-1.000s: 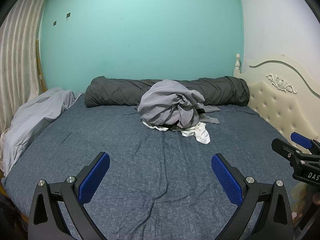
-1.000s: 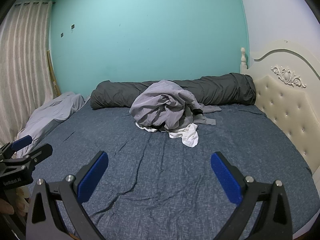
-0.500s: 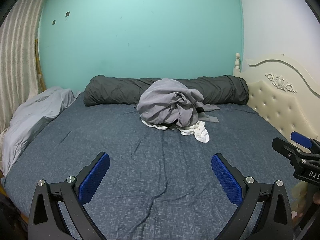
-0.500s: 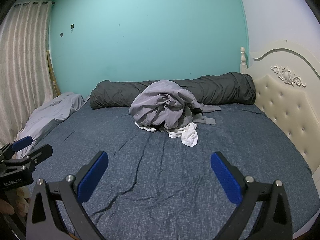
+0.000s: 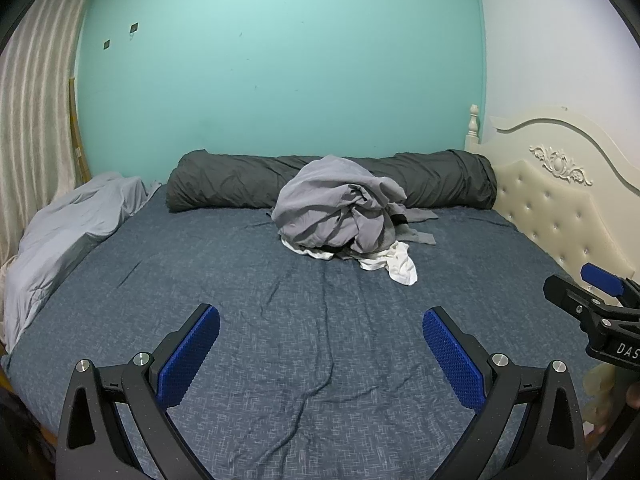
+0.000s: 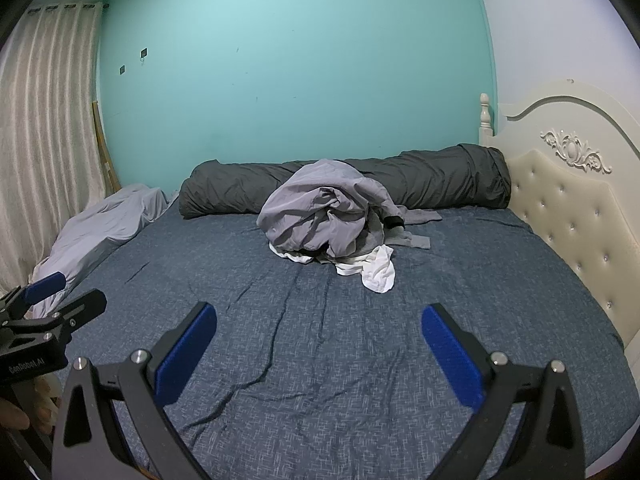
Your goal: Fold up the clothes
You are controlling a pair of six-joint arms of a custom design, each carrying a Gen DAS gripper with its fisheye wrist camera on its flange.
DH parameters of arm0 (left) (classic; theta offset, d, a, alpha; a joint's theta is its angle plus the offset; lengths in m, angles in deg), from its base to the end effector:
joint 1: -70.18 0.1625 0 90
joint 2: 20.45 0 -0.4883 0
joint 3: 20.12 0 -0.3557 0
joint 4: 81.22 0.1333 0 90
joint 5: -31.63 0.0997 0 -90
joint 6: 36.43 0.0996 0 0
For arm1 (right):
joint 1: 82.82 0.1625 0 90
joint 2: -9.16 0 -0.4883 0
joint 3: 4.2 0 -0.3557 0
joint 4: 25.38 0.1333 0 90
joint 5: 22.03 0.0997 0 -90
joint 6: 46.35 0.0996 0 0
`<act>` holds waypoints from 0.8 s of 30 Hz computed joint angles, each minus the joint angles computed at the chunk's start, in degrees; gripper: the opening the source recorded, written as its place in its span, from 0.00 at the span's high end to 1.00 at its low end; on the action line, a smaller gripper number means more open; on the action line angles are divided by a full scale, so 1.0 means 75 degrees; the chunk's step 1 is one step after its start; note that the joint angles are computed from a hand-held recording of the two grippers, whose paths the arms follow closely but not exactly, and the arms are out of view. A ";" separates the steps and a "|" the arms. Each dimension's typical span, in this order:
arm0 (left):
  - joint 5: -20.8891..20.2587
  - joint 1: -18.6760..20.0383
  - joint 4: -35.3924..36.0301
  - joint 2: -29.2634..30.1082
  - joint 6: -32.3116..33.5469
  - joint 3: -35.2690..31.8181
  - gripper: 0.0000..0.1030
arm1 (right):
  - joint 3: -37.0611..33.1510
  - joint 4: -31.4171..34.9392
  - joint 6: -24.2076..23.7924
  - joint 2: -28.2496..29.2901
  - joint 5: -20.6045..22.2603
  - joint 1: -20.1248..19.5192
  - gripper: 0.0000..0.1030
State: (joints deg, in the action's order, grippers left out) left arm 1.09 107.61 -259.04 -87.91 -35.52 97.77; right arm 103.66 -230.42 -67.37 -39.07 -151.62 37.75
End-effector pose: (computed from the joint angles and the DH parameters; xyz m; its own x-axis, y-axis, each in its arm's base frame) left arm -0.2827 -0.4923 0.3596 -0.7140 0.0933 -0.6939 0.6423 0.4815 -0.5963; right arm 0.3779 -0.5025 0.2583 -0.7649 -0.1195 0.6330 -0.6032 0.4777 -0.6387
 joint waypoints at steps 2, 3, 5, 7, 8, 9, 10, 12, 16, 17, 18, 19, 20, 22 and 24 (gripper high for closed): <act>0.0003 0.0003 0.0027 0.0006 -0.0003 -0.0028 0.00 | 0.0000 0.0016 0.0010 -0.0009 0.0003 -0.0005 0.00; 0.0013 0.0002 0.0013 0.0021 0.0014 -0.0044 0.00 | 0.0002 0.0018 0.0009 -0.0012 0.0006 -0.0008 0.00; 0.0030 0.0002 -0.0023 0.0051 0.0054 -0.0074 0.00 | 0.0017 0.0022 -0.0009 -0.0020 0.0021 -0.0010 0.00; 0.0035 0.0010 -0.0080 0.0083 0.0110 -0.0081 0.00 | 0.0006 0.0027 -0.0022 -0.0015 0.0021 -0.0015 0.00; 0.0028 0.0019 -0.0070 0.0094 0.0116 -0.0096 0.00 | -0.0012 0.0044 -0.0023 -0.0007 0.0018 -0.0017 0.00; 0.0015 0.0033 -0.0040 0.0102 0.0111 -0.0119 0.00 | -0.0021 0.0052 -0.0023 -0.0002 0.0015 -0.0023 0.00; 0.0008 0.0044 -0.0037 0.0118 0.0122 -0.0142 0.00 | -0.0028 0.0058 -0.0024 0.0002 0.0012 -0.0030 0.00; 0.0004 0.0063 -0.0145 0.0148 0.0213 -0.0142 0.00 | -0.0041 0.0071 -0.0026 0.0010 0.0006 -0.0043 0.00; -0.0042 0.0134 -0.0257 0.0237 0.0365 -0.0241 0.00 | -0.0120 0.0135 -0.0067 0.0054 -0.0011 -0.0097 0.00; -0.0074 0.0173 -0.0283 0.0269 0.0410 -0.0283 0.00 | -0.0150 0.0143 -0.0091 0.0075 -0.0020 -0.0113 0.00; -0.0107 0.0223 -0.0284 0.0309 0.0446 -0.0346 0.00 | -0.0187 0.0172 -0.0101 0.0098 -0.0021 -0.0137 0.00; -0.0138 0.0272 -0.0285 0.0348 0.0480 -0.0410 0.00 | -0.0253 0.0216 -0.0113 0.0137 -0.0015 -0.0176 0.00; -0.0163 0.0324 -0.0293 0.0390 0.0511 -0.0475 0.00 | -0.0323 0.0261 -0.0125 0.0180 -0.0009 -0.0218 0.00; -0.0238 0.0451 -0.0326 0.0492 0.0577 -0.0625 0.00 | -0.0466 0.0354 -0.0150 0.0265 0.0002 -0.0301 0.00; -0.0349 0.0604 -0.0382 0.0610 0.0669 -0.0787 0.00 | -0.0641 0.0492 -0.0173 0.0359 0.0021 -0.0392 0.00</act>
